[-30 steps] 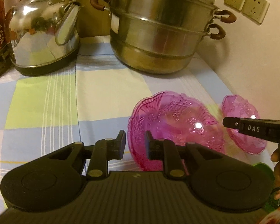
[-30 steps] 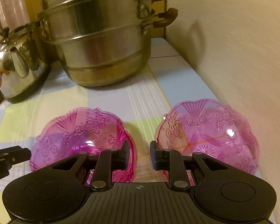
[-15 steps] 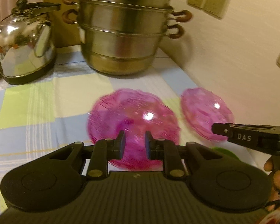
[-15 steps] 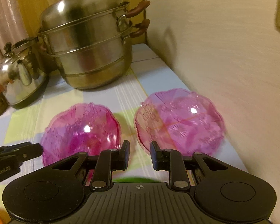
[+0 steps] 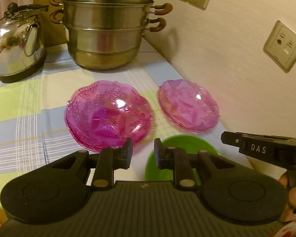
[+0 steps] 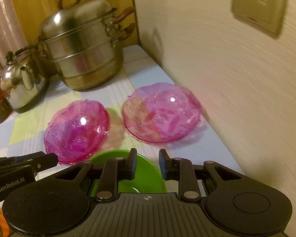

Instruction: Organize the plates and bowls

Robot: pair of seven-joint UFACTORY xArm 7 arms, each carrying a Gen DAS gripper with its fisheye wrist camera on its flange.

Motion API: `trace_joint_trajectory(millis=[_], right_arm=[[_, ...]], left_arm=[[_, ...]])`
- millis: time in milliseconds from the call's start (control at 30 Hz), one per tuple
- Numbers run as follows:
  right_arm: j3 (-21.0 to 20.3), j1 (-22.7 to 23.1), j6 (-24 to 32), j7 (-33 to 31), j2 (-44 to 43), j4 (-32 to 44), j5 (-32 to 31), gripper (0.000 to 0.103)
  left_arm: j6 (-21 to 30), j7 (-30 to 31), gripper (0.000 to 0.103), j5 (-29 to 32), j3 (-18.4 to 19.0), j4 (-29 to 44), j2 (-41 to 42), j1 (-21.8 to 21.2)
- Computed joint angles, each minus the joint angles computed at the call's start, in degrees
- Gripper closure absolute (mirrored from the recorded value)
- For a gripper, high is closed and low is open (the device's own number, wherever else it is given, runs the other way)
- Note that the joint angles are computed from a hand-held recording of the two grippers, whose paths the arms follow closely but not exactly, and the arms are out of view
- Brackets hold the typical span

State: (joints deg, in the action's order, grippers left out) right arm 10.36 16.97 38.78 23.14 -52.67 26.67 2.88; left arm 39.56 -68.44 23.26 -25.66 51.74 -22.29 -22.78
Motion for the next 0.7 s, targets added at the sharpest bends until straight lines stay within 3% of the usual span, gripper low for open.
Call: trace_joint_trajectory(millis=[300,700], right_arm=[[-3.5,-1.6,3.6,-2.0,-7.0,-3.0,0.6,0.078],[-5.7,-5.6,4.3,-3.9,-10.2,-5.1,1.8,0.078]], left_arm=[[2.4,-1.5,0.080,2.8,-1.4,5.1,3.7,-0.9],[3.3,-2.6,0.080,6.7,0.6,9.8,9.7,-3.9]])
